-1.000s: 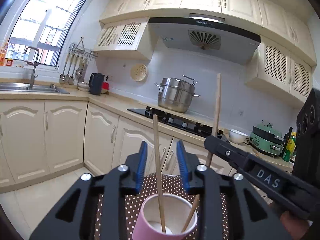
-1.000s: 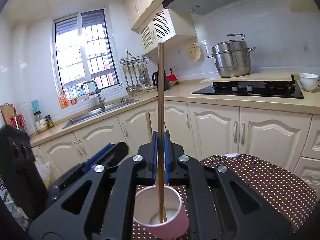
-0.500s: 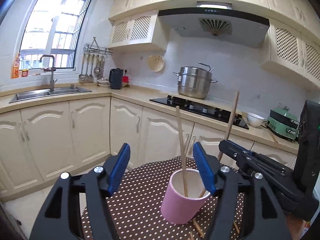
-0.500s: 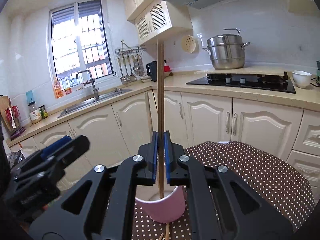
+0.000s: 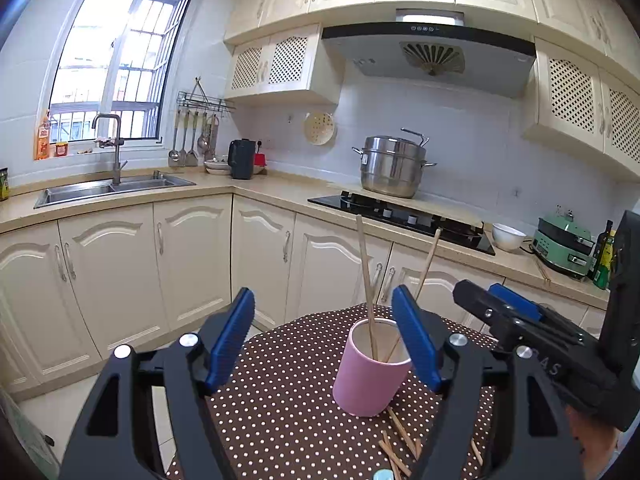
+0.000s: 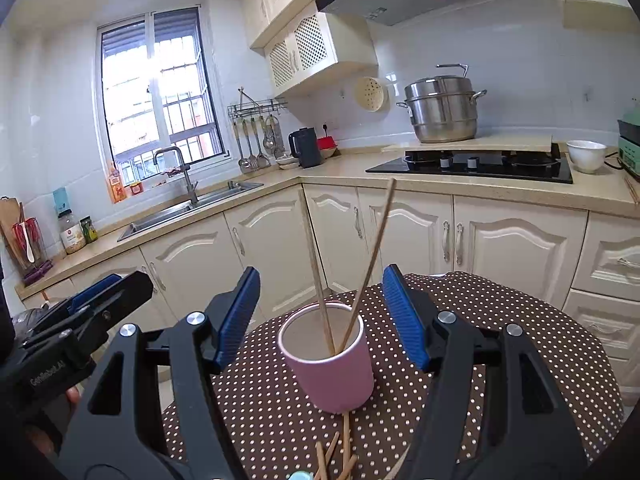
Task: Organize utensils
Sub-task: 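Open both grippers and move back down toward the scattered chopsticks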
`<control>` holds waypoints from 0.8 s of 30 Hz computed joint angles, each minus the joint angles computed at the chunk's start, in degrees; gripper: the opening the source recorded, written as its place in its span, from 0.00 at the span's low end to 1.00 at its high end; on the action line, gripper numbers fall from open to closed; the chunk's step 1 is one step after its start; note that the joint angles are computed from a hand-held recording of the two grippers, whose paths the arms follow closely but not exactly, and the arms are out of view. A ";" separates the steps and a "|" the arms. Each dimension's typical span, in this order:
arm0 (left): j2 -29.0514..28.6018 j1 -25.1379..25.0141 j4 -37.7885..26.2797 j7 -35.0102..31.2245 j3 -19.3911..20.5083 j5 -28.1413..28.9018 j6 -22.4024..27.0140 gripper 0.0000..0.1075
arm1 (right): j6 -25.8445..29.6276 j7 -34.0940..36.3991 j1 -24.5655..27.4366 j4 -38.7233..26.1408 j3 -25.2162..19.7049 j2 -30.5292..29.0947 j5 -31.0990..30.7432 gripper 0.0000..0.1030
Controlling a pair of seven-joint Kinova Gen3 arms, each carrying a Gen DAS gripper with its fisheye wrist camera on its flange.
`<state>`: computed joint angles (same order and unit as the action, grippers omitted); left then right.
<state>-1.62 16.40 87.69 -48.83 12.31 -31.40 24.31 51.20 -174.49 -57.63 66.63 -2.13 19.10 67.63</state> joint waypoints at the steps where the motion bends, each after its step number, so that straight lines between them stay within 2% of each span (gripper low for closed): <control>1: -0.38 0.06 0.12 -0.02 0.03 0.05 0.30 0.67 | 0.55 -0.03 -0.53 0.22 -0.05 -0.34 0.34 0.65; 7: -3.62 -0.76 1.97 -3.78 1.06 4.27 1.56 0.69 | 3.79 -1.10 -1.82 2.81 -2.01 -2.85 1.34 0.68; 10: -4.47 -0.62 2.13 -8.56 0.97 9.24 3.37 0.69 | 6.09 -2.19 -2.03 4.95 -3.45 -4.37 1.63 0.68; 13: -4.98 -1.16 2.49 -9.81 2.26 10.64 5.19 0.69 | 7.66 -3.55 -1.50 6.88 -5.03 -5.71 1.24 0.68; 19: -4.61 -0.41 1.85 -12.71 3.48 13.09 9.55 0.69 | 9.30 -5.71 -0.12 10.66 -8.16 -8.20 0.40 0.70; 24: -3.27 1.53 0.41 -18.60 2.18 18.73 14.44 0.69 | 9.75 -4.97 1.74 13.13 -10.28 -9.82 -3.09 0.70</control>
